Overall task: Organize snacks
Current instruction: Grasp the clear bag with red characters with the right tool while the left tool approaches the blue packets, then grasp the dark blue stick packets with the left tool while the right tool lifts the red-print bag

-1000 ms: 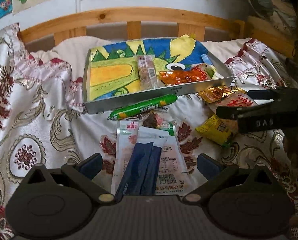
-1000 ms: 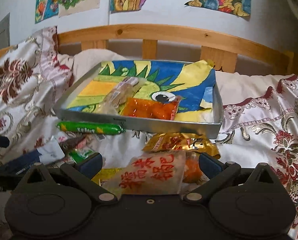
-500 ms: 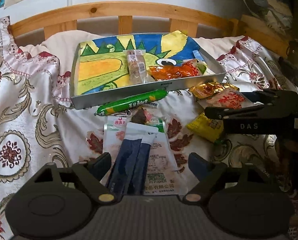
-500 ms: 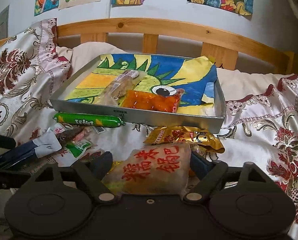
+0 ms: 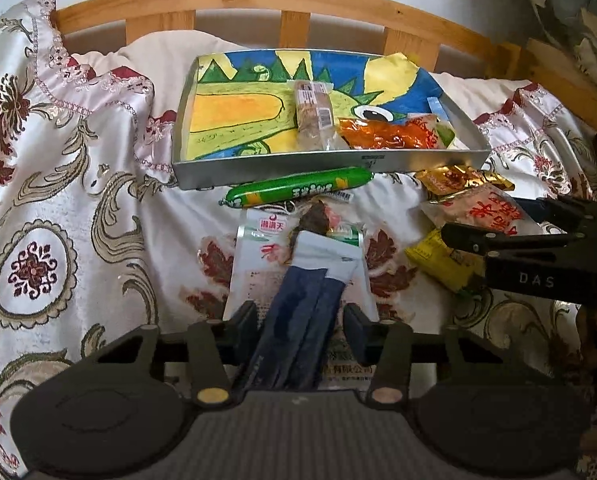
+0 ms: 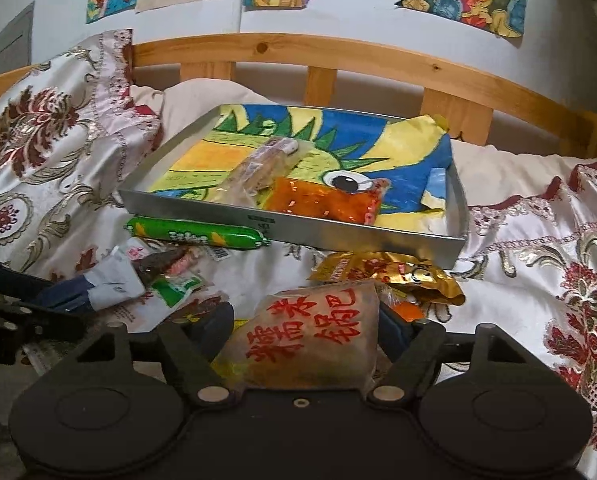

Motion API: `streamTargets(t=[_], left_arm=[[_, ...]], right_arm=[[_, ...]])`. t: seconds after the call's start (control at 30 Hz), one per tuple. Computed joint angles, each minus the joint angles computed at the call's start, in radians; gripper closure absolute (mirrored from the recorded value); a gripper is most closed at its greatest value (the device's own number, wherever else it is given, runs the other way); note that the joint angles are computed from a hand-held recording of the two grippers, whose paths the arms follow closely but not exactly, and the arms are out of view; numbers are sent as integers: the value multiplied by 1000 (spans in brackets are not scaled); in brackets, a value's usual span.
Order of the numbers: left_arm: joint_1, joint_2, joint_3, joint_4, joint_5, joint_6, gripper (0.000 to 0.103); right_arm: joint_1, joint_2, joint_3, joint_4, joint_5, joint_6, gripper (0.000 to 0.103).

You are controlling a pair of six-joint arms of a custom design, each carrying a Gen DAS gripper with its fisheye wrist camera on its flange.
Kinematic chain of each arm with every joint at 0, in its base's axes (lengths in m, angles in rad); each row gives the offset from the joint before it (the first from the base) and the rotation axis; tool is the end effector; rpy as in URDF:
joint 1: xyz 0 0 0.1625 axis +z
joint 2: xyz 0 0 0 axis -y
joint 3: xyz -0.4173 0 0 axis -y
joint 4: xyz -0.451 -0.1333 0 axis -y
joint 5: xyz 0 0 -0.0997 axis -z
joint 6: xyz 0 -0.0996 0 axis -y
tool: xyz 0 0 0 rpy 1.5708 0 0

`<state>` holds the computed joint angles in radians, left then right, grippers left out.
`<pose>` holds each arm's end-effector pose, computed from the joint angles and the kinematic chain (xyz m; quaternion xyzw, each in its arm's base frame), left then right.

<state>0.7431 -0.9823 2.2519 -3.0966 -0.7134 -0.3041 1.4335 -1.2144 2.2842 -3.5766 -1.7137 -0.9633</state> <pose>-0.2111 -0.4773 0.0411 0.1822 0.8851 -0.3191 0.2857 0.0495 -0.5123 0.1798 0.3278 -0.8283 0.3502 0.2896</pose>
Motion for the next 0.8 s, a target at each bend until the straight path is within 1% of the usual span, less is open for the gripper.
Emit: streamTargets(t=[0.13,0.27,0.3,0.43,0.5,0.63,0.67,0.73,0.8], left_arm=[[-6,-2,6,-7,-11,17,58],[-15,0,14,-27,-20,46,61],[-16,0,15,-30,-23,50,61],[-18,-3,20,-38,-28,57,62],[-18,-6,23,-37,-30,54,62],[-20,-12,30,-43,-29,46,62],[-20,-13,30,-43,-29,42,62],[-19,-16,31,-42,-30,33,62],[-19,-17,32,-43,-30,30,62]], right_arm=[[4,-12,14,22,17,-30,33],[8,-18,33,34,42,-91,38],[10,-17,36,34,47,-109,45],[14,-11,46,26,54,-167,45],[15,-9,49,19,52,-180,45],[14,-20,54,35,46,-160,40],[14,-25,54,47,45,-157,38],[16,-23,57,53,38,-174,30],[21,-12,58,41,23,-201,28]])
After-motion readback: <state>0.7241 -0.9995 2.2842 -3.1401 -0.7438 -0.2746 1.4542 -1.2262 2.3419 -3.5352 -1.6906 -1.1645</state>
